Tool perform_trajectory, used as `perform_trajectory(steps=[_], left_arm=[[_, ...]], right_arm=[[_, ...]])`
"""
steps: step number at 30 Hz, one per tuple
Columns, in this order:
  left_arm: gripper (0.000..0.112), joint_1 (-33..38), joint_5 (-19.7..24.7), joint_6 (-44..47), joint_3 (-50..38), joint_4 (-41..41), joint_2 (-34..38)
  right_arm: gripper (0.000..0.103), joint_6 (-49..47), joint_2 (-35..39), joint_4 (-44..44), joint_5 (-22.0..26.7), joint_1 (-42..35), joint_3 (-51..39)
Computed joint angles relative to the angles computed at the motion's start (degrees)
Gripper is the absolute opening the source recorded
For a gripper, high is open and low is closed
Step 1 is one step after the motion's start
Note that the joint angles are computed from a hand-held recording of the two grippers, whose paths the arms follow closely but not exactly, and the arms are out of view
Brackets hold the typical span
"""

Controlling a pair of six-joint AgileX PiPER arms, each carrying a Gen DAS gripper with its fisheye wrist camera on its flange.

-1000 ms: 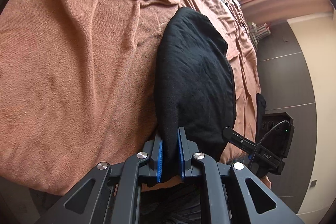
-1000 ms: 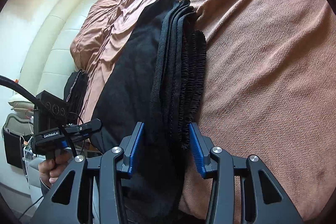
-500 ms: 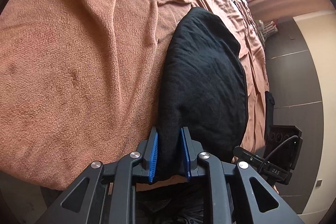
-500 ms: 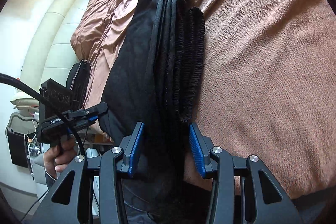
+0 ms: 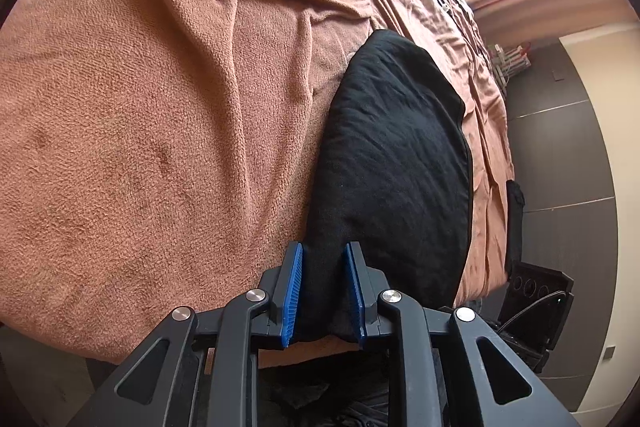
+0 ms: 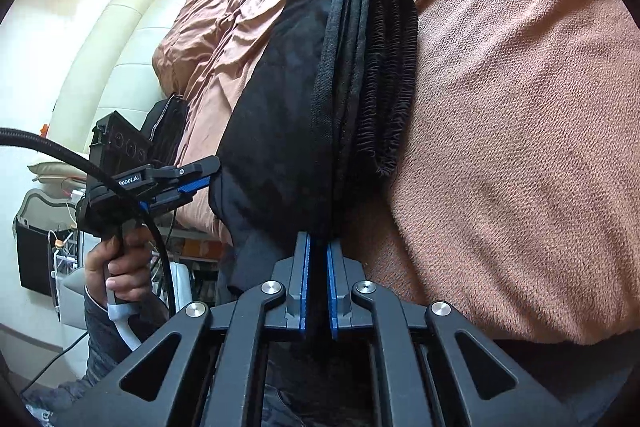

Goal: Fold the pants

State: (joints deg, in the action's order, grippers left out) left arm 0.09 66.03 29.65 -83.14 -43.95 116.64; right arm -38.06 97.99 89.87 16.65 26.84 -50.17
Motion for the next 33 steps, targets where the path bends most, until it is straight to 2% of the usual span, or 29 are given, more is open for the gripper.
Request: perform_trajectory(steps=[4,6,10,11,13,14,15,17,19,23,27,30,33], left_arm=[[0.04,0.1,-0.6,-0.1,-0.5,-0.5,-0.3],[0.043,0.1,-0.7,0.0,-1.0,-0.8,-0.3],[0.047,-0.3,-0.8,-0.2,-2.5,-1.3,0.3],[0.048,-0.4,-1.0,-0.5,-2.8,-1.2,0.4],[0.049,-0.8,-1.2,-0.9,-3.6,-1.3,0.9],[0.049,-0.9,-1.4,-1.1,-3.9,-1.4,1.1],[0.049,-1.0,-1.5,-1.2,-4.1,-1.6,1.2],[0.049,-1.1,-1.8,-1.4,-4.7,-1.8,1.7],[0.049,-1.2,-2.0,-1.4,-5.4,-2.3,2.3],[0.049,-1.1,-2.2,-1.2,-5.9,-3.4,3.2],[0.049,-1.3,-2.3,-1.2,-6.4,-3.8,4.1],[0.049,-1.3,-2.2,-1.0,-6.7,-4.3,4.8],[0.049,-1.4,-2.2,-0.9,-6.9,-4.7,5.5]], right_arm=[[0.003,-0.5,-0.4,0.2,0.0,-0.1,1.3],[0.003,-1.2,-0.5,0.9,0.4,-0.3,1.6],[0.004,10.7,-2.0,-12.8,0.8,-0.4,0.3],[0.006,12.0,-2.7,-14.4,1.2,-0.8,0.3],[0.024,12.0,-4.3,-15.2,1.3,-1.6,0.8],[0.045,12.3,-5.2,-15.5,0.7,-1.8,1.2],[0.059,12.2,-6.1,-15.5,0.1,-2.0,1.5],[0.061,10.6,-7.3,-14.3,-1.1,-2.3,2.1],[0.061,10.3,-7.0,-14.2,-0.2,-3.6,1.6],[0.062,17.7,-5.9,-21.5,0.0,-5.7,-0.3],[0.078,23.6,-4.0,-27.0,-0.3,-6.5,-3.5],[0.08,26.0,-1.9,-28.4,0.6,-7.1,-5.8],[0.08,34.9,1.1,-37.2,1.9,-7.0,-10.0]])
